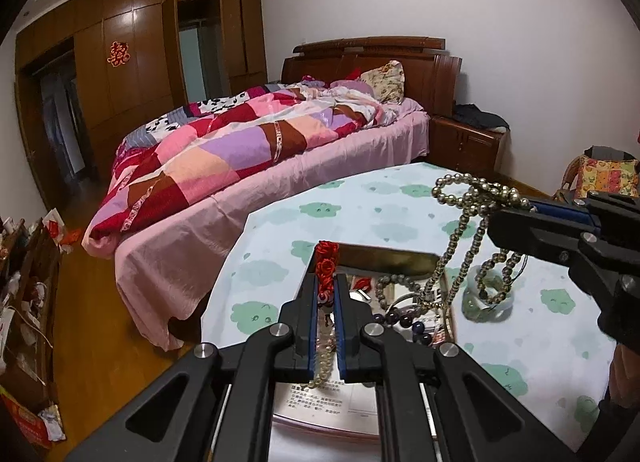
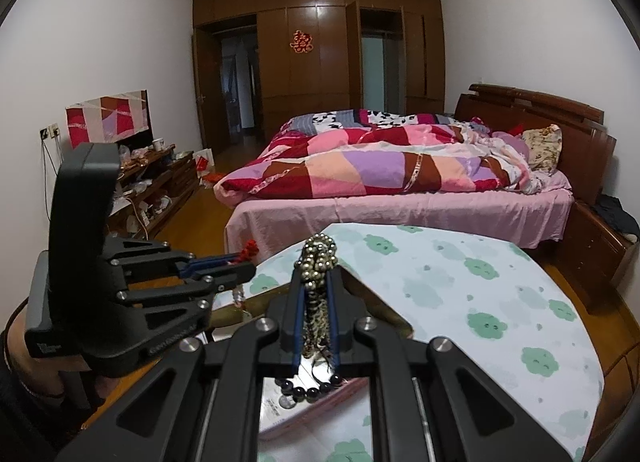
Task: Organize jewelry
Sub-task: 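Carry the red charm into the tin with the left tool while the right tool lowers the gold chain in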
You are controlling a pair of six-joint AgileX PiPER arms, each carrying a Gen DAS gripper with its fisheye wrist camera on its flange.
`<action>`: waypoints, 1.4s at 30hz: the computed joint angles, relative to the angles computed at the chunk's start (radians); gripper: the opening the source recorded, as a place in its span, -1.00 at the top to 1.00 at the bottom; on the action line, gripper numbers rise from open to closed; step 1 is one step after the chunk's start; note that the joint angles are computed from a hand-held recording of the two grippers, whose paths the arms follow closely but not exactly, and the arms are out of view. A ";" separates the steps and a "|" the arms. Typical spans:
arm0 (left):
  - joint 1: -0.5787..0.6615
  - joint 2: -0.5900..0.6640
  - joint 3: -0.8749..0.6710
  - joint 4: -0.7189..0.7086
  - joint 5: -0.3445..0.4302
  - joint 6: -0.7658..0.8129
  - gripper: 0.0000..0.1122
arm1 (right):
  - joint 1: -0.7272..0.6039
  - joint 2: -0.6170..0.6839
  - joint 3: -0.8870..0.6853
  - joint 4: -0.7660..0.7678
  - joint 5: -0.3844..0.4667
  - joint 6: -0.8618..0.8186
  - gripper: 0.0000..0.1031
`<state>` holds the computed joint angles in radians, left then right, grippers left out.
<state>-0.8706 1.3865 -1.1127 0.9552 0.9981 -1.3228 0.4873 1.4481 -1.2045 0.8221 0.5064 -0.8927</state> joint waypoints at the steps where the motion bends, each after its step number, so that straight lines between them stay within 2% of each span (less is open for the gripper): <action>1: 0.008 -0.001 0.004 -0.005 -0.007 0.000 0.89 | 0.010 0.008 -0.006 -0.013 -0.005 0.011 0.76; 22: 0.095 0.049 0.058 -0.062 -0.092 0.011 0.89 | 0.069 0.108 -0.028 -0.212 -0.027 0.208 0.76; 30: 0.139 0.086 0.077 -0.104 -0.150 0.028 0.89 | 0.085 0.147 -0.030 -0.297 -0.023 0.280 0.76; 42: 0.161 0.099 0.095 -0.116 -0.166 0.031 0.89 | 0.102 0.171 -0.020 -0.371 -0.037 0.343 0.76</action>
<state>-0.7097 1.4859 -1.0179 0.8395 0.8323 -1.2922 0.5894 1.6193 -1.2244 0.4507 0.4694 -0.5498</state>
